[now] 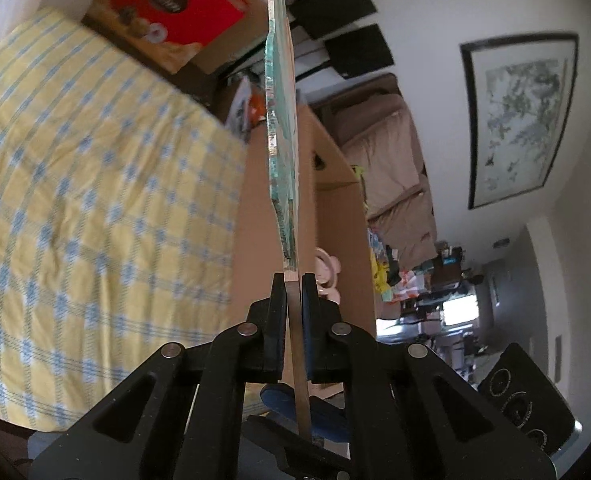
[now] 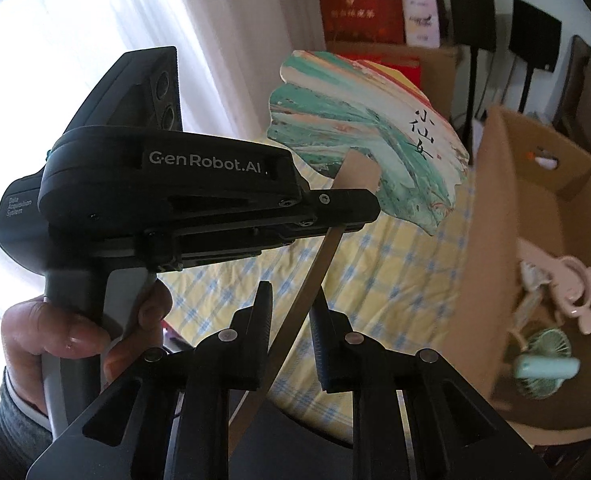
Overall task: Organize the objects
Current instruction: 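Carry the paper fan upright over the box with both grippers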
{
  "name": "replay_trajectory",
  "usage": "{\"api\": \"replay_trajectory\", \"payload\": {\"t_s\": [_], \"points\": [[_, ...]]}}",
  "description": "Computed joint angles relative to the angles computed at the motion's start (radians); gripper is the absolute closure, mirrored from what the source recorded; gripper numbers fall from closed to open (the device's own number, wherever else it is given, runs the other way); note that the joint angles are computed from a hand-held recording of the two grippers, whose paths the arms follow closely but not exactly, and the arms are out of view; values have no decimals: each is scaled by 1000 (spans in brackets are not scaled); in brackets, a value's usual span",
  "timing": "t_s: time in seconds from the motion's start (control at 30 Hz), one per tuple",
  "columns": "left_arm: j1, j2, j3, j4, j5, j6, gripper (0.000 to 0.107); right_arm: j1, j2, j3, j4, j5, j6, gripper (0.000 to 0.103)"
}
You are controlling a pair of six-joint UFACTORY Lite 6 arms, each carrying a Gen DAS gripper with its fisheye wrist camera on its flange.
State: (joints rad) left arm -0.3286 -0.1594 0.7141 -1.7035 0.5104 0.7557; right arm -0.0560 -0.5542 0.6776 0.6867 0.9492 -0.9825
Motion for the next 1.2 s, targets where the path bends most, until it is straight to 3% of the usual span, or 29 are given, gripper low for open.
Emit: {"api": "replay_trajectory", "payload": {"t_s": [0.4,0.63,1.0,1.2], "points": [[-239,317,450,226,-146,-279,101,-391,106,182,34,206,-230,84],[-341,569,727,356,-189,-413,101,-551,288,292,48,223,-337,84],[-396,903,1122,679,-147,-758,101,-656,527,394,49,152,-437,84],[-408,1095,1400,980,-18,-1025,98,-662,659,459,50,91,-424,84]]}}
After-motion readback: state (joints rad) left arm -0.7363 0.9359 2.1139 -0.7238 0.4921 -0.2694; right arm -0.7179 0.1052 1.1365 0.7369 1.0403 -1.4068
